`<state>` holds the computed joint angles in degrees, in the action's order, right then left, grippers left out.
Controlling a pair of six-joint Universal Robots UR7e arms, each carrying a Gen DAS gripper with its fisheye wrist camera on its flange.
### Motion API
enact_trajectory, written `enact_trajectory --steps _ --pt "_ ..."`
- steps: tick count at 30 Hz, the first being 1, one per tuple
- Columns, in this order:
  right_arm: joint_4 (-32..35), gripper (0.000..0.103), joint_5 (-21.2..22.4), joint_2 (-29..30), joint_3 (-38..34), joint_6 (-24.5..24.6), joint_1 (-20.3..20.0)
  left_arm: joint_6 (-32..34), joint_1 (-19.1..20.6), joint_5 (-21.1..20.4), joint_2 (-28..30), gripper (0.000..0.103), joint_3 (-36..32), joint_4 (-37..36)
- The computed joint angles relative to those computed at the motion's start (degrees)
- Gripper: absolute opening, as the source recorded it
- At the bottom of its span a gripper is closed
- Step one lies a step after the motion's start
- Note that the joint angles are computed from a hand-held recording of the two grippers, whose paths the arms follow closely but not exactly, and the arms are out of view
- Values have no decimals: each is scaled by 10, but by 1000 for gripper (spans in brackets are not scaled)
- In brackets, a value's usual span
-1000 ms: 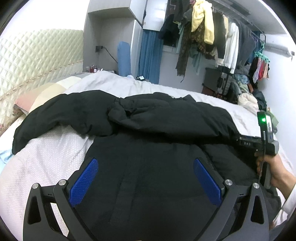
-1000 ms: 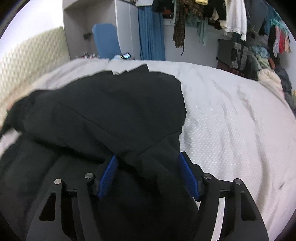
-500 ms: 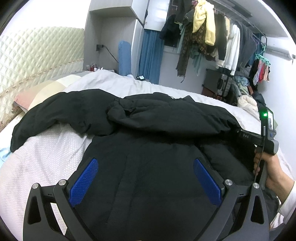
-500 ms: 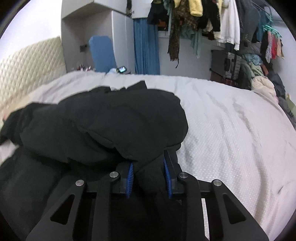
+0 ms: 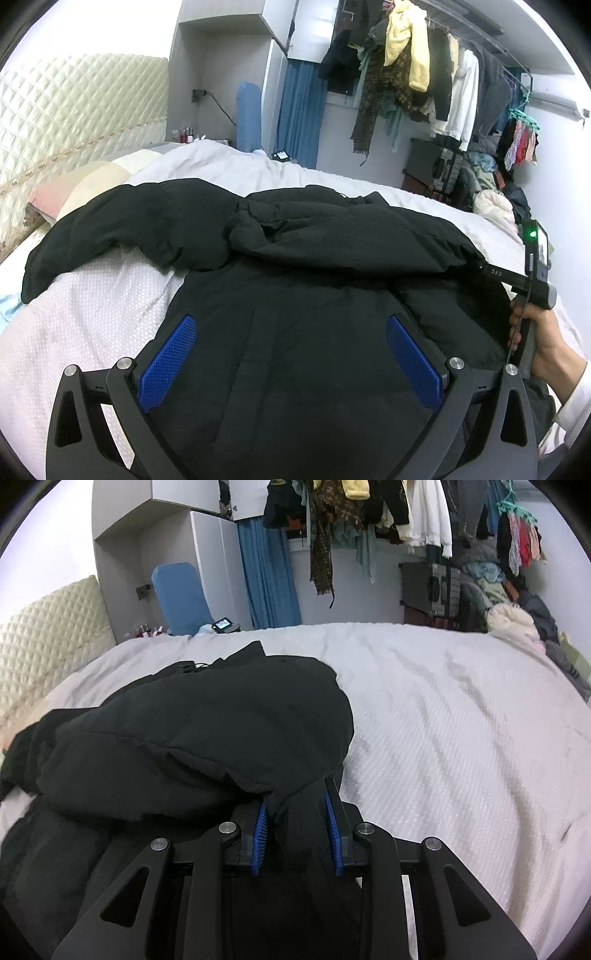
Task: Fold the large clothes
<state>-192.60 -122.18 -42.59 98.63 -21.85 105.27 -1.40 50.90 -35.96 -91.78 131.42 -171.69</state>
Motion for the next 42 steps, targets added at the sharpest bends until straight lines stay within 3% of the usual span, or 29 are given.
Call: enact_trajectory --steps 4,8,16,26,34,39,42 --pt "8 28 4 -27 24 24 15 5 -6 8 -4 103 4 -3" --pt "6 28 0 -42 38 11 43 15 -14 9 -12 103 11 -12" --pt "-27 28 21 -70 89 31 98 36 -41 19 -34 103 27 -36" --pt "-107 28 14 -91 171 14 159 34 -64 24 -62 103 40 -35" --pt "-169 28 0 -114 238 34 187 32 -72 25 -73 103 43 -29" --pt "-190 40 -20 -121 272 44 203 24 -72 25 -74 103 41 -20" --pt "-205 59 -25 -116 278 35 207 15 -64 13 -81 103 35 -1"
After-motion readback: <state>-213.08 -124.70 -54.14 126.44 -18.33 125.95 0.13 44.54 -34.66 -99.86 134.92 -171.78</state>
